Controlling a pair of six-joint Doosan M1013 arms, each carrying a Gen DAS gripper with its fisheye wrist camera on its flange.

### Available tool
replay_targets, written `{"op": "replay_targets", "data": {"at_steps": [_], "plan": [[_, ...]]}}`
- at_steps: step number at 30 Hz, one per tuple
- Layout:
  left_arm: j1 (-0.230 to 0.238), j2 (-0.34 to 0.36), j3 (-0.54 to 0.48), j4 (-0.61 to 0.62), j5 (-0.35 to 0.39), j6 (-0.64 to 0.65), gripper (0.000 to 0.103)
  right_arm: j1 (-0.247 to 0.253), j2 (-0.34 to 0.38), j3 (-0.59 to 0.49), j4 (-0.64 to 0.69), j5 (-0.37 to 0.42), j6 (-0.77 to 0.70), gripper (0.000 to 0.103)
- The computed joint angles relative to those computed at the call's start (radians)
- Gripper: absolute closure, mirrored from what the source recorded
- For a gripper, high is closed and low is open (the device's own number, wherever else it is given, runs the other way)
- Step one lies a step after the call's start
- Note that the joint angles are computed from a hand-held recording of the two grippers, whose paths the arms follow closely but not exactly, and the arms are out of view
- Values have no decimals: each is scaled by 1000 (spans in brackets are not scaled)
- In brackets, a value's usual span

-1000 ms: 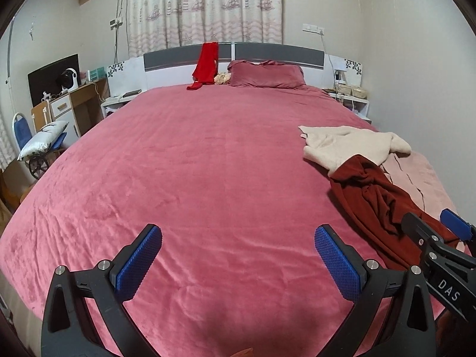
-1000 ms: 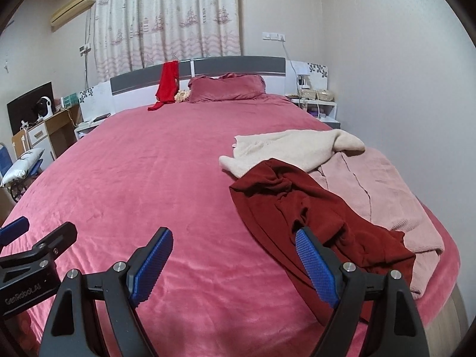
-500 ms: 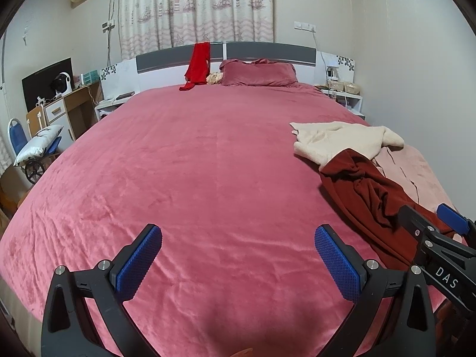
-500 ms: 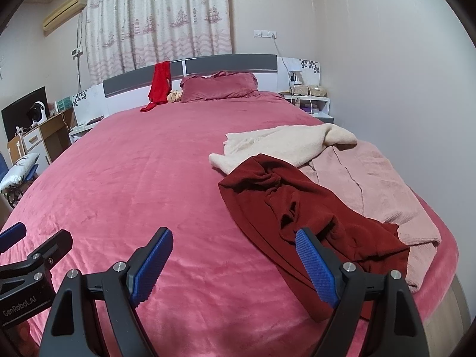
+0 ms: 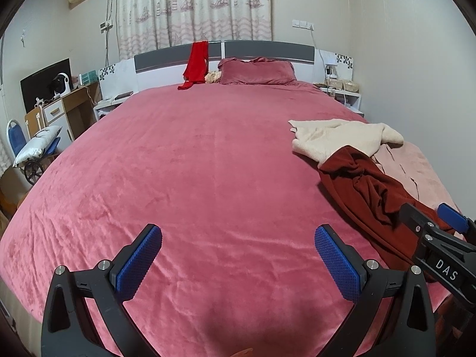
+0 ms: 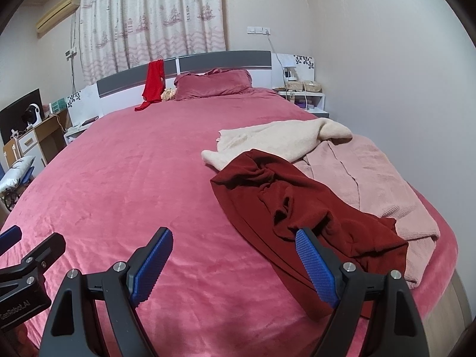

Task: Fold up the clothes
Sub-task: 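Lower the right gripper onto the dark red sweater, then close the right gripper on the dark red sweater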

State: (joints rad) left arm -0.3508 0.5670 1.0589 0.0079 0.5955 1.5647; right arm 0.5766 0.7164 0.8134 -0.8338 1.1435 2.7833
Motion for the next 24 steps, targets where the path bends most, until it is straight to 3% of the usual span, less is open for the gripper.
{"op": "replay_targets", "data": {"at_steps": [4, 9, 13, 20, 24], "plan": [[1, 2, -2, -1, 3, 1, 0, -13, -16, 30, -4, -4, 1, 17], [3, 4, -3, -2, 6, 3, 0, -61, -81, 142, 35, -48, 10, 17], [3, 6, -4, -4, 7, 8, 0, -83, -100, 186, 27, -1, -23, 17], [1, 4, 1, -10, 11, 38, 0, -135, -83, 193, 135, 3, -296, 17], [0, 3, 3, 10, 13, 31, 0, -154, -33, 138, 158, 74, -464, 17]]}}
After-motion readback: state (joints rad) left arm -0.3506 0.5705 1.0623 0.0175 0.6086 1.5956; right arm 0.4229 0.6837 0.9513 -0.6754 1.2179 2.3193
